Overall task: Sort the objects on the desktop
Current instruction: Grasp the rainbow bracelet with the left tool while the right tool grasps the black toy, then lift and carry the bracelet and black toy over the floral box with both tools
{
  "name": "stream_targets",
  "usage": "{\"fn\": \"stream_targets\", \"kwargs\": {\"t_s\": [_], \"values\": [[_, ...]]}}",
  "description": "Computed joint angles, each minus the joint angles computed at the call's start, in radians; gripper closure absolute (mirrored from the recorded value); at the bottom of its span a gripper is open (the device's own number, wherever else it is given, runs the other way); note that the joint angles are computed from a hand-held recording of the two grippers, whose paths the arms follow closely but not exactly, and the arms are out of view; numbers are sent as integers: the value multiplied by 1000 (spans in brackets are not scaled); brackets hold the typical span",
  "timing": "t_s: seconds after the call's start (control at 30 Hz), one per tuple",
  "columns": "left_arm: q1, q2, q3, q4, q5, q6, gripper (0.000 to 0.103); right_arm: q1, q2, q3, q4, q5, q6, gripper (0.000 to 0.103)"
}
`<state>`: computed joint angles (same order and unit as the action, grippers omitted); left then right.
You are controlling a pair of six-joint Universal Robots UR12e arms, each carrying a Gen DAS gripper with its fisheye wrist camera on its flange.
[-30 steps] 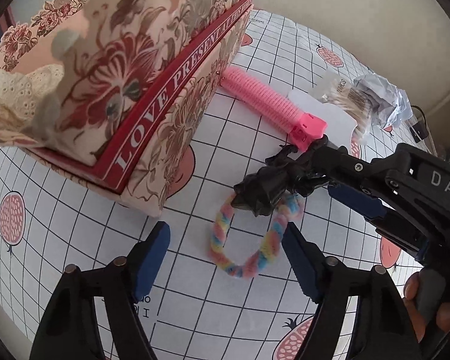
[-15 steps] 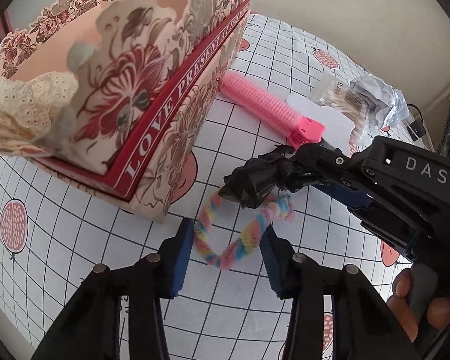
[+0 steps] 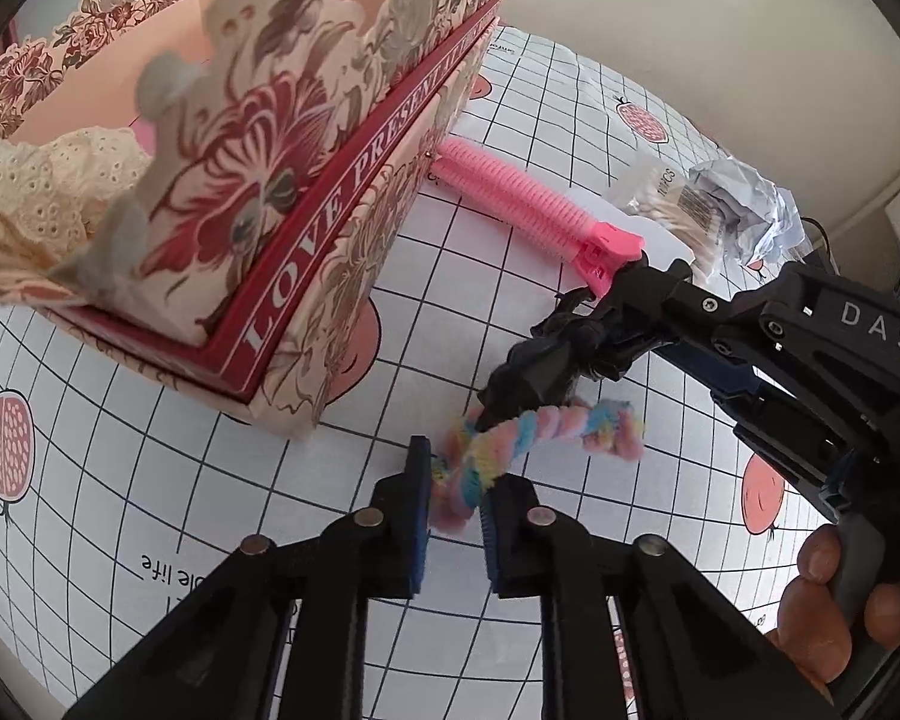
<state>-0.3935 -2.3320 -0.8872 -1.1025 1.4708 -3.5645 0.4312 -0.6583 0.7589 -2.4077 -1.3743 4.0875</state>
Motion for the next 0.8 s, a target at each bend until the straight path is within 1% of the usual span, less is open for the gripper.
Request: {"fn": "stream_targets", "kwargs": {"t_s": [0.17, 0.23, 0.3, 0.33, 0.37, 0.4, 0.47, 0.53, 0.57, 0.67, 0.7, 0.8], "values": [[2, 0, -2, 15, -30, 2, 92, -3, -15, 21, -20, -15, -10, 85], [1, -6, 11, 6, -38, -3, 92, -4, -20, 26, -22, -22, -19, 85], [1, -10, 22, -4, -60, -8, 92, -8, -21, 27, -24, -27, -28, 86], [1, -7, 18, 7, -82, -12, 93, -10, -26, 34, -28, -29, -32, 86], [1, -7, 18, 21, -99, -2, 94, -13, -28, 34, -21, -33, -41, 86], [-2, -9, 26, 16, -97, 13, 94, -16, -27, 23, 5, -38, -57, 86], [-6, -25, 63, -4, -88, 35, 94, -26, -28, 7, 38, -41, -74, 86], [-12, -56, 126, -29, -77, 47, 95, -35, -45, 18, 28, -53, -64, 86], [-13, -66, 147, -30, -85, 50, 95, -38, -56, 26, 11, -68, -54, 86], [-18, -57, 138, 29, -96, 54, 95, -38, -81, 52, -80, -99, -56, 86], [-19, -52, 131, 44, -94, 62, 95, -33, -85, 52, -91, -119, -70, 86], [-18, -36, 105, 72, -101, 71, 95, -20, -87, 34, -69, -163, -96, 86]]}}
